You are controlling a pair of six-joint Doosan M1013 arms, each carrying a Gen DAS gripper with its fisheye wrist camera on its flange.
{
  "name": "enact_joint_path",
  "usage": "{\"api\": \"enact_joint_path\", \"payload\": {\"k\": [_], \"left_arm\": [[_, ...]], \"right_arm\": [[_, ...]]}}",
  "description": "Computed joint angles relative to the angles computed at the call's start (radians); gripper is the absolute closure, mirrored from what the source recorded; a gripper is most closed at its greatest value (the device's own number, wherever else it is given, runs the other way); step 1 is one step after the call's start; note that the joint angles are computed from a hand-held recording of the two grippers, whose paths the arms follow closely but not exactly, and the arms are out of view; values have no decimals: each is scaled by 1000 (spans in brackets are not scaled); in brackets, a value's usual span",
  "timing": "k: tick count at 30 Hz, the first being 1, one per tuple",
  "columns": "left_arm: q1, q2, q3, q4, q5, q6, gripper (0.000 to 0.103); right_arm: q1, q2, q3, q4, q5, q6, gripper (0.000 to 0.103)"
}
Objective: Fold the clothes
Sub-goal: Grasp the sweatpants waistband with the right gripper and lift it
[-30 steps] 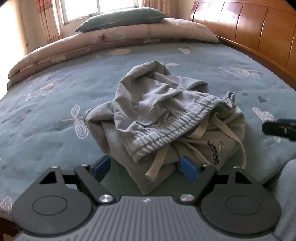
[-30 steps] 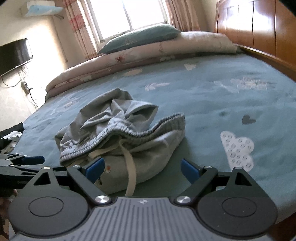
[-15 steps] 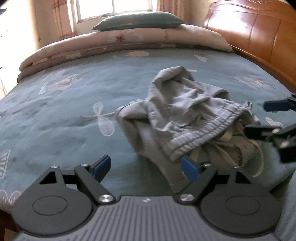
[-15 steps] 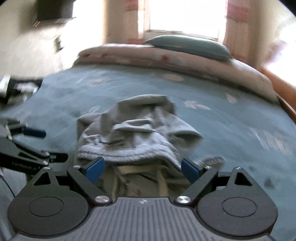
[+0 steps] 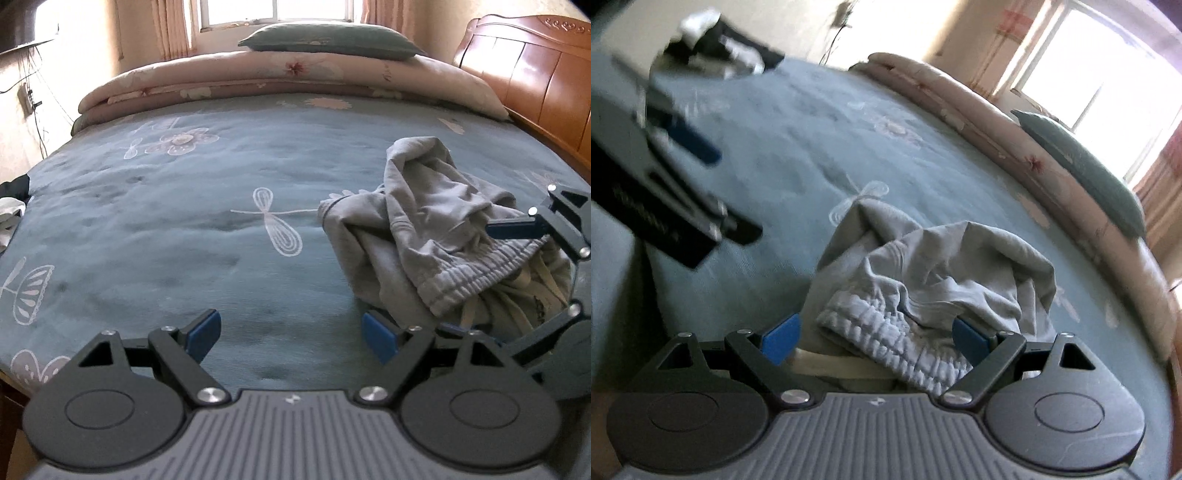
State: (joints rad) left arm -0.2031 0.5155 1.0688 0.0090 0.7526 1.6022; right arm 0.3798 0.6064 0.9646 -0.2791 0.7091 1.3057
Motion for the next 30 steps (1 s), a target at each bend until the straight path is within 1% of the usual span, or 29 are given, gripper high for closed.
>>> {"api": "enact_joint_path", "payload": {"k": [2, 3, 5, 9, 12, 15, 16, 18, 20, 24, 27, 30], "left_arm": [[2, 4, -4, -5, 3, -2, 19], [2, 5, -5, -7, 3, -1, 19], [2, 8, -8, -12, 6, 3, 19], [2, 13, -12, -33, 8, 19, 18], [0, 15, -15, -49, 14, 37, 18], [-3, 16, -17, -61, 19, 54, 18], [-4, 17, -19, -66, 20, 60, 18], [-6, 21, -25, -70, 26, 71, 18], [-11, 28, -35, -69, 33, 82, 18], [-23, 50, -63, -85, 44, 143, 18], [-31, 67, -83, -103, 46, 200, 18], [-39, 84, -106, -94, 60, 221, 19]], "right_arm": [[10, 4, 9, -100, -6, 30, 11], [11, 3, 14, -127, -11, 34, 11], [9, -5, 25, -132, -25, 26, 11], [4, -20, 40, -155, -48, 52, 10], [-1, -29, 51, -201, -79, 122, 10], [-1, -26, 50, -327, -77, 246, 10], [-3, -26, 48, -334, -72, 265, 10], [-13, -32, 48, -284, -71, 262, 10], [-11, -39, 64, -304, -80, 279, 10], [-2, -52, 98, -367, -101, 304, 10], [-4, -63, 114, -360, -108, 312, 10], [-11, -74, 124, -325, -103, 323, 10]]}}
